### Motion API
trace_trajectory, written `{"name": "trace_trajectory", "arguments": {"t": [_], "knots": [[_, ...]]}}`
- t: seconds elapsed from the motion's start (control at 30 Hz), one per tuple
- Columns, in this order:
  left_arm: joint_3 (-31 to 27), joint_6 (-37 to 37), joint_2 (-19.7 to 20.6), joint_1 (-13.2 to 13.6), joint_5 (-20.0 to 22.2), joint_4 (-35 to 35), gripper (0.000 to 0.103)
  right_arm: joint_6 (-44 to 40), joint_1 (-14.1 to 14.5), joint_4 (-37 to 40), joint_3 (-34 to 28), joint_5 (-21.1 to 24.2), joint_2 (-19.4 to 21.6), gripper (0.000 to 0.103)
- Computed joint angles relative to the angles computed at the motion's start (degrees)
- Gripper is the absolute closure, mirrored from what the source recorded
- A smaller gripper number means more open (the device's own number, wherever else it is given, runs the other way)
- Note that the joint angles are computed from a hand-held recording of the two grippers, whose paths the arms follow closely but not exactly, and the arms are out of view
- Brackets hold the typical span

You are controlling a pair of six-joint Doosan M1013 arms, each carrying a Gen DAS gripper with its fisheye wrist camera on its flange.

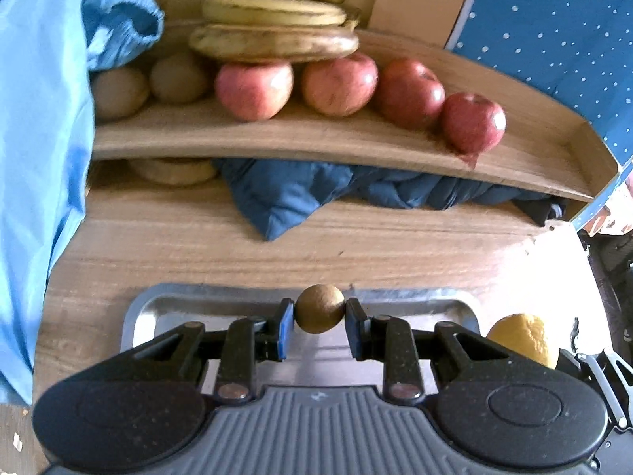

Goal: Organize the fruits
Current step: 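Carry the kiwi and lemon over the tray with both tools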

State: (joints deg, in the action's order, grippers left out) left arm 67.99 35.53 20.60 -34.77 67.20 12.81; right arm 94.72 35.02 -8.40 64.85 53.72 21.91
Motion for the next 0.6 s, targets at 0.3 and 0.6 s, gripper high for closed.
{"name": "trace_trajectory", "arguments": {"t": [0.3,0.6], "knots": [[0.57,0.21,-0.05,0.06,2.07,-2.53,0.073,-1.77,0.43,3.35,0.25,2.31,-0.23,0.046],[0.09,2.29,0.80,0.51,4.02,-4.89,0.073,-1.44,0.26,4.42,-0.52,5.65,0.39,0.046]]}}
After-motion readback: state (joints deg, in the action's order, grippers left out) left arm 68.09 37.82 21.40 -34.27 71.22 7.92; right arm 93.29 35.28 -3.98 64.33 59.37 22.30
